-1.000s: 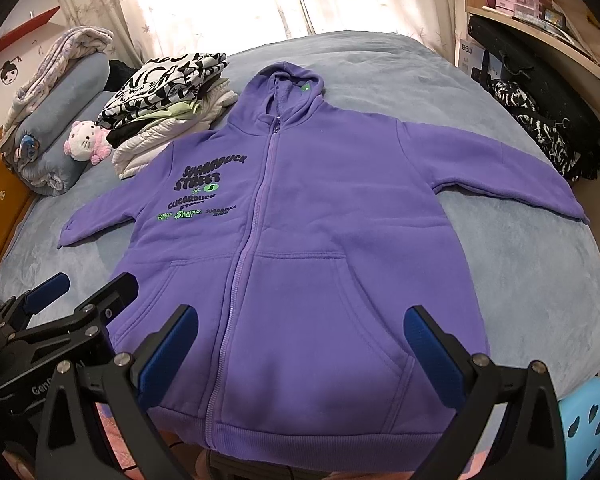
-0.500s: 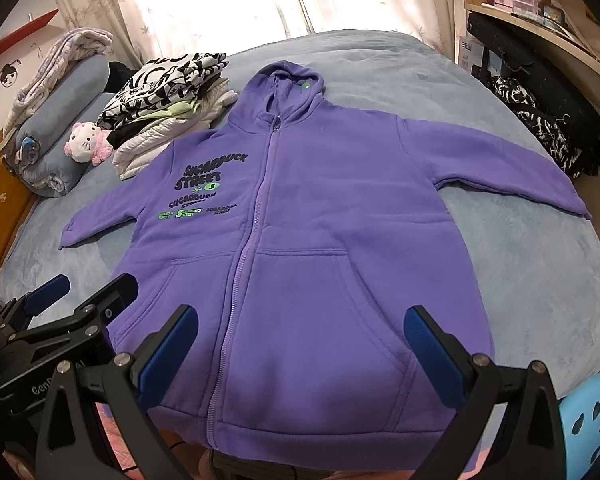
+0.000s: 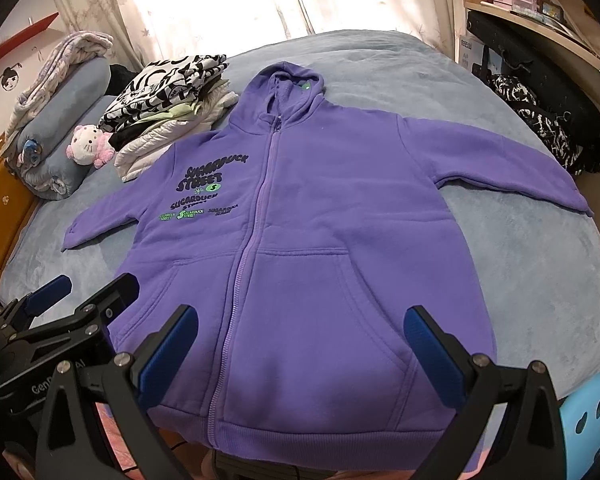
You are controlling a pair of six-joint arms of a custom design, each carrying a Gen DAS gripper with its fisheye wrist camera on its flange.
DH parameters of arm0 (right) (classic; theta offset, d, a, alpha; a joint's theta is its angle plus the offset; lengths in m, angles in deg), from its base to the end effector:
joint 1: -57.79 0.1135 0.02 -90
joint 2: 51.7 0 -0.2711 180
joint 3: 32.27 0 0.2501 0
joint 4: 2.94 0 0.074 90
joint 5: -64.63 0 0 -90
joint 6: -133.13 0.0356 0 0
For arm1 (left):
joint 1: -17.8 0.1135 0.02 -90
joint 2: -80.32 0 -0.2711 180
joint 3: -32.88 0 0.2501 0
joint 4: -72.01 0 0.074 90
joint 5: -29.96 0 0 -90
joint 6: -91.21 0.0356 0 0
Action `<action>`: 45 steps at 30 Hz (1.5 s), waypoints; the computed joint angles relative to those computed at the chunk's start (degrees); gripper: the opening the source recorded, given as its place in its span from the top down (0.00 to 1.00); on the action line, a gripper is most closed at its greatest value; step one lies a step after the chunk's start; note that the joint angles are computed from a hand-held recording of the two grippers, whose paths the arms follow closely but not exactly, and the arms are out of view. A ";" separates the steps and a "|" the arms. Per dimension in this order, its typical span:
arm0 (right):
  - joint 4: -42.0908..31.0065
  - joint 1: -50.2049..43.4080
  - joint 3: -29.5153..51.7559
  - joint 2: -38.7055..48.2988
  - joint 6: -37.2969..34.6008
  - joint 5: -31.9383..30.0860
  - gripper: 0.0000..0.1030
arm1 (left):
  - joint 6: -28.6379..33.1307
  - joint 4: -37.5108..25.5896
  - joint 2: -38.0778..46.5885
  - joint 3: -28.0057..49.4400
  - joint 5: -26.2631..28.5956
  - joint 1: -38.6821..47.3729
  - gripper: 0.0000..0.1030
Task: Fold large clothes
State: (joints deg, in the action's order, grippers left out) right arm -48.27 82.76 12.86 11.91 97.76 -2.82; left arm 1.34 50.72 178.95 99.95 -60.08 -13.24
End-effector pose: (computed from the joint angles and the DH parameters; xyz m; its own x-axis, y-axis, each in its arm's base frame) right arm 0.1725 0.0652 0.1812 -0.6637 0.5217 -0.5361 0.5265 0.8349 0.1607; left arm 0.2913 -0.1753 0.1633 -0.6818 0.4129 -0.6039 0.5168 0.8561 0.0019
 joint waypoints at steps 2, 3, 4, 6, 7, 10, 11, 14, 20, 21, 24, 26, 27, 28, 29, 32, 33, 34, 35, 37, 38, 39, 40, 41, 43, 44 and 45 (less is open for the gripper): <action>0.32 -0.25 -0.07 -0.11 -0.22 -0.27 0.00 | 0.03 0.01 -0.07 -0.03 -0.02 -0.03 0.02; 0.28 -0.25 -0.02 -0.17 -0.23 -0.28 0.00 | 0.03 -0.11 -0.05 0.06 0.06 -0.06 0.02; 0.35 -0.34 -0.05 -0.27 -0.31 -0.32 0.00 | -0.11 -0.27 -0.14 0.05 0.01 -0.24 0.02; 0.53 -0.68 -0.14 -0.52 -0.82 -0.44 0.00 | -0.13 -1.04 0.05 0.60 0.55 -0.16 0.01; 0.74 -0.90 -0.25 -0.67 -1.19 -0.49 0.00 | -0.12 -1.46 0.16 0.91 0.82 -0.14 0.01; 1.53 -1.48 -0.72 -1.47 -2.35 -0.69 0.00 | -0.56 -2.33 0.51 1.96 0.85 -0.76 0.01; 1.76 -2.16 -1.07 -2.20 -3.10 -1.06 0.00 | -0.77 -2.49 0.54 2.22 0.75 -1.00 0.01; 2.49 -3.19 -1.69 -3.43 -4.49 -1.57 0.00 | -0.77 -2.78 0.54 2.92 0.91 -1.55 0.01; 1.36 -7.77 -1.61 -7.08 -10.11 -2.16 0.00 | -1.06 -5.93 1.63 8.42 3.00 -2.85 0.01; 0.84 -8.95 -1.22 -8.17 -11.93 -1.59 0.00 | -1.12 -6.15 1.95 9.52 2.57 -3.38 0.01; -0.58 -12.09 0.21 -11.13 -17.30 0.63 0.00 | -1.15 -7.18 3.28 13.54 1.96 -4.85 0.01; -1.67 -13.84 1.91 -13.36 -21.91 4.73 0.00 | -0.87 -7.66 4.15 16.32 2.42 -5.69 0.01; -2.00 -14.42 2.54 -13.96 -23.60 6.51 0.00 | -0.62 -7.27 4.59 17.82 3.42 -6.18 0.01; -2.08 -15.09 3.39 -14.68 -26.19 9.28 0.00 | -0.57 -6.56 4.70 18.48 3.97 -6.60 0.01; -1.63 -16.08 4.07 -15.26 -29.07 11.64 0.00 | -0.48 -5.50 5.18 19.90 3.46 -7.56 0.01; 0.50 -21.29 5.52 -16.35 -36.64 14.54 0.00 | -0.91 -3.95 6.69 23.86 1.27 -9.83 0.01; 1.82 -24.09 5.77 -16.78 -39.18 13.04 0.00 | -1.11 -5.00 7.97 26.54 0.65 -10.60 0.01; 3.54 -28.41 6.02 -17.45 -42.33 9.79 0.00 | -1.21 -5.88 8.81 28.38 0.48 -11.03 0.01; 4.43 -31.56 6.42 -17.83 -44.17 7.36 0.00 | -1.56 -7.66 10.56 31.98 0.29 -11.79 0.01; 8.84 -39.21 6.64 -17.95 -48.76 3.93 0.00 | -2.12 -9.91 13.83 37.72 -0.47 -12.85 0.01; 11.68 -42.28 6.33 -17.80 -50.82 3.96 0.00 | -2.76 -11.26 16.38 41.85 -0.87 -13.67 0.01; 13.39 -44.77 6.17 -17.96 -52.55 3.66 0.00 | -3.23 -11.97 18.41 44.82 -0.71 -14.13 0.01; 16.38 -47.81 5.70 -17.04 -54.60 3.05 0.00 | -3.79 -12.67 20.42 47.62 -0.80 -14.67 0.01; 18.78 -51.43 5.86 -15.15 -56.59 1.56 0.00 | -4.13 -13.28 22.45 50.40 -1.05 -15.27 0.01; 20.61 -57.30 6.43 -11.70 -58.70 -1.88 0.00 | -4.22 -13.28 25.71 54.31 -3.02 -16.89 0.01; 21.88 -60.23 6.63 -9.68 -59.52 -3.31 0.00 | -4.08 -12.73 27.48 56.11 -4.28 -17.79 0.01; 23.41 -62.66 6.50 -7.74 -59.94 -4.62 0.00 | -3.86 -12.05 28.76 57.18 -5.31 -18.44 0.01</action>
